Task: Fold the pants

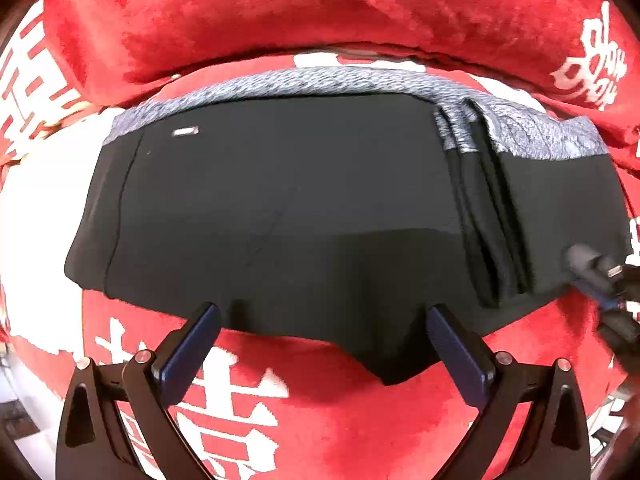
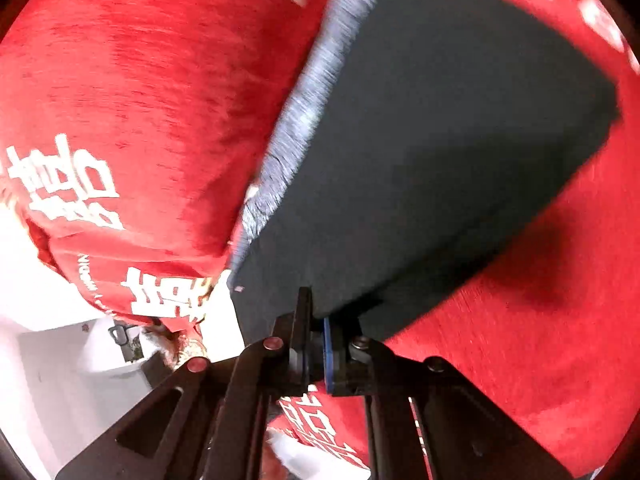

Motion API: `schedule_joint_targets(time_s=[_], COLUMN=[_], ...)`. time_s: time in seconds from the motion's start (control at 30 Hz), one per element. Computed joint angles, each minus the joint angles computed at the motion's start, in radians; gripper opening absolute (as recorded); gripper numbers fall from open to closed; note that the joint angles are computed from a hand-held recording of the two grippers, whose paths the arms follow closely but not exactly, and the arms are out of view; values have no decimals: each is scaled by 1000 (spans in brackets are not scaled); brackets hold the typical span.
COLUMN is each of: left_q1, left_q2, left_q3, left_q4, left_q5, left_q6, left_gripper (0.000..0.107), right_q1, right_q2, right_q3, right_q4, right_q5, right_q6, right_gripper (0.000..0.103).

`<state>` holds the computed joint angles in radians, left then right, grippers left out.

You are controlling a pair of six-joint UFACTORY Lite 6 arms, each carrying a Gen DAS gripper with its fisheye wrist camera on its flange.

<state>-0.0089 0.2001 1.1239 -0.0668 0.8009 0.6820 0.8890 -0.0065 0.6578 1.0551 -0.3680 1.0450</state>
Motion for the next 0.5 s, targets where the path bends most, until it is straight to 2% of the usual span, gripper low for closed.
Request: schedule_joint_targets(time_s=[0.1,0.17,0.23,0.4,0.47,0.5], left_q1=[-4,-19,-43,-142,-189,-228], left_q2=[-4,-47,-63,-59,-45,-33], left_q3=[-5,-40,-29,93,130,152], left_q4=[4,5,-3,-66,-80,-82], left_q5=[-8,-12,11,101,115,115], left_q6=[-13,-23,-35,-67,-89,-113], left_gripper=[103,103,103,103,103,103], right_q1=[31,25,-21,-133,-184,-212], right_q2=[131,134,88,-139,-251,-311], right_q3=[6,10,6,20,55,62], right_q4=[-166,-169,-280,-803,-1012,-1117], right_q5=[-83,-80,2,328,523,627], right_q6=[271,271,280,459,525,561], right_gripper=[4,4,9,11,30,49])
